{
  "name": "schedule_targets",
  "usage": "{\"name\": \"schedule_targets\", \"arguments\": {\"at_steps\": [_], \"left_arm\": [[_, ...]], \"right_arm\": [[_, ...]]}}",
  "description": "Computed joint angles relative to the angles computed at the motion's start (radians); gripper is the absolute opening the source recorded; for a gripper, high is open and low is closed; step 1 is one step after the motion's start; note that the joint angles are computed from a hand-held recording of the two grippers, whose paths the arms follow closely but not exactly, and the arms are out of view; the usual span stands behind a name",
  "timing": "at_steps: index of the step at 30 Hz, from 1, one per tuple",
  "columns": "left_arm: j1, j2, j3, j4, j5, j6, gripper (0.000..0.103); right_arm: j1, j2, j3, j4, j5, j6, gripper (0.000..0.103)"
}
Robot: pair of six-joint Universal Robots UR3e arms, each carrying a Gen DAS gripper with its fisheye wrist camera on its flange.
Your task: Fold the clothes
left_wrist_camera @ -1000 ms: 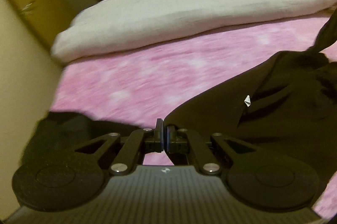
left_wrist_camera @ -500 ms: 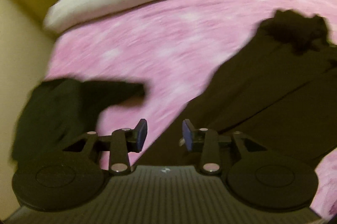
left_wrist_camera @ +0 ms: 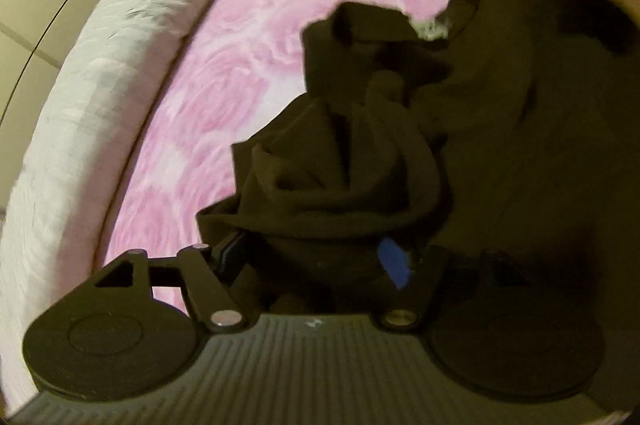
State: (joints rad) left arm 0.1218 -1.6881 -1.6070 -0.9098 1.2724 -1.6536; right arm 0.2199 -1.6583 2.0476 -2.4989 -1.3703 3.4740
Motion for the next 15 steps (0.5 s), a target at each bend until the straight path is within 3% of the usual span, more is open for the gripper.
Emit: {"name": "schedule_targets", "arguments": {"at_steps": [2,3,4,5,7,10,15], "left_arm": [[0.001,-0.033,0.077,-0.073,0.002,-0.067,0.044],[0.008,-0.041,0.116,-0.114,-0.002,-0.111,0.036],[0.025,-0.034,0.134,-0.123,-0.017,-0.148,0.026],[0.043,-0.026,0.151,-0.127,-0.034,-0.185,0.016],[0.091,0.000,0.187,-0.103,-0.054,-0.311,0.012],[0.208,0.012,0.351,-0.202,-0.111,-0.495,0.011],[0.435,0.115,0.516,-0.374,-0.213,-0.575,0.011]], "right_arm": [[0.002,0.020,0.002,-0.038,0.003,0.028,0.042],[-0.010,0.018,-0.008,-0.017,0.022,0.027,0.013],[-0.026,0.015,-0.020,0.011,0.046,0.023,0.003],[-0.042,0.011,-0.033,0.039,0.069,0.019,0.003],[-0.056,-0.017,-0.071,0.103,0.070,-0.002,0.003],[-0.082,-0.097,-0.137,0.213,0.047,-0.024,0.002],[-0.078,-0.220,-0.293,0.422,-0.023,-0.067,0.002]]}}
